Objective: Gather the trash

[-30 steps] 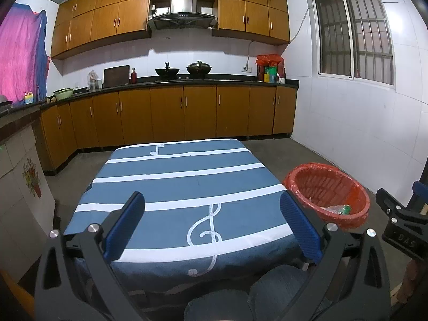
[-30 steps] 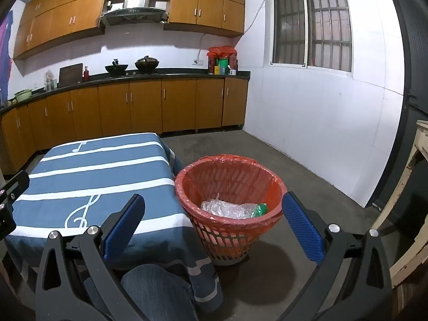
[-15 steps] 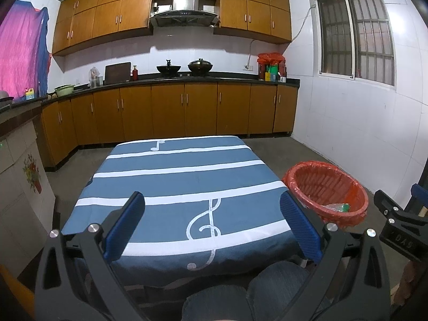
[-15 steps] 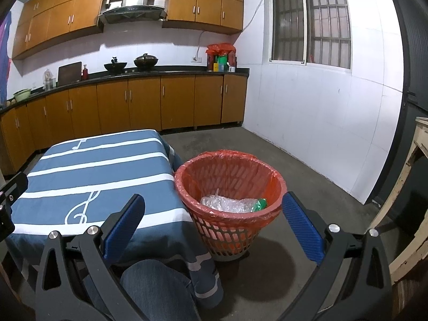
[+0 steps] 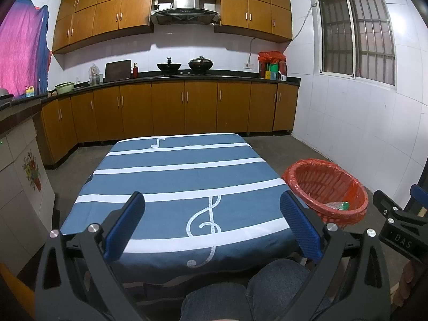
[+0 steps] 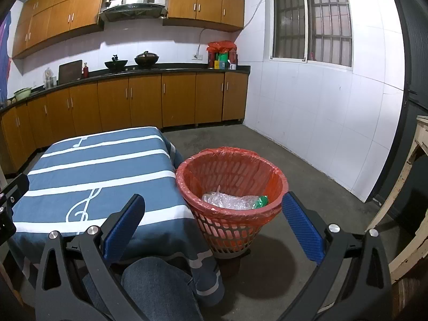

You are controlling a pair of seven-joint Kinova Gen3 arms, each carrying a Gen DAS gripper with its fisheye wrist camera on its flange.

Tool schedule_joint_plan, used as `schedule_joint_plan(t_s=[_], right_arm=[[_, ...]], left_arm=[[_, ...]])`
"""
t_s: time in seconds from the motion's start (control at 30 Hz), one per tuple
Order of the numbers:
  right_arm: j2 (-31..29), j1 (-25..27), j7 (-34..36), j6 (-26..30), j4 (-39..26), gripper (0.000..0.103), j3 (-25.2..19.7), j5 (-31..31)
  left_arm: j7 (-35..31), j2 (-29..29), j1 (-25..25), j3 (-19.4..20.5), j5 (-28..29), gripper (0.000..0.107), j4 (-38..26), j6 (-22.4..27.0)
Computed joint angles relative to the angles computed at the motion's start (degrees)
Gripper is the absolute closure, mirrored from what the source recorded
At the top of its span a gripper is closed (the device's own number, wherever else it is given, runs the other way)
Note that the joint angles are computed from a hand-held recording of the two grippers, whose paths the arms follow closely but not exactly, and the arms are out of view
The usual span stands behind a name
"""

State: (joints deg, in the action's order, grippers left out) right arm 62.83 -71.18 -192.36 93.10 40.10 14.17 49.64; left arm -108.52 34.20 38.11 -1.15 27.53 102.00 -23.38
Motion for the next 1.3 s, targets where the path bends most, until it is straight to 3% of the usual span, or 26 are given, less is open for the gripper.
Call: schedule_joint_plan(t_s=[1.3], right_arm=[[-0.3,0.2,-0.1,-0.7,0.7,0.002,-0.3,-0.4]], left_arm=[[-0.9,0.0,0.8,-0.7,2.6,0.009,0.0,0.5]])
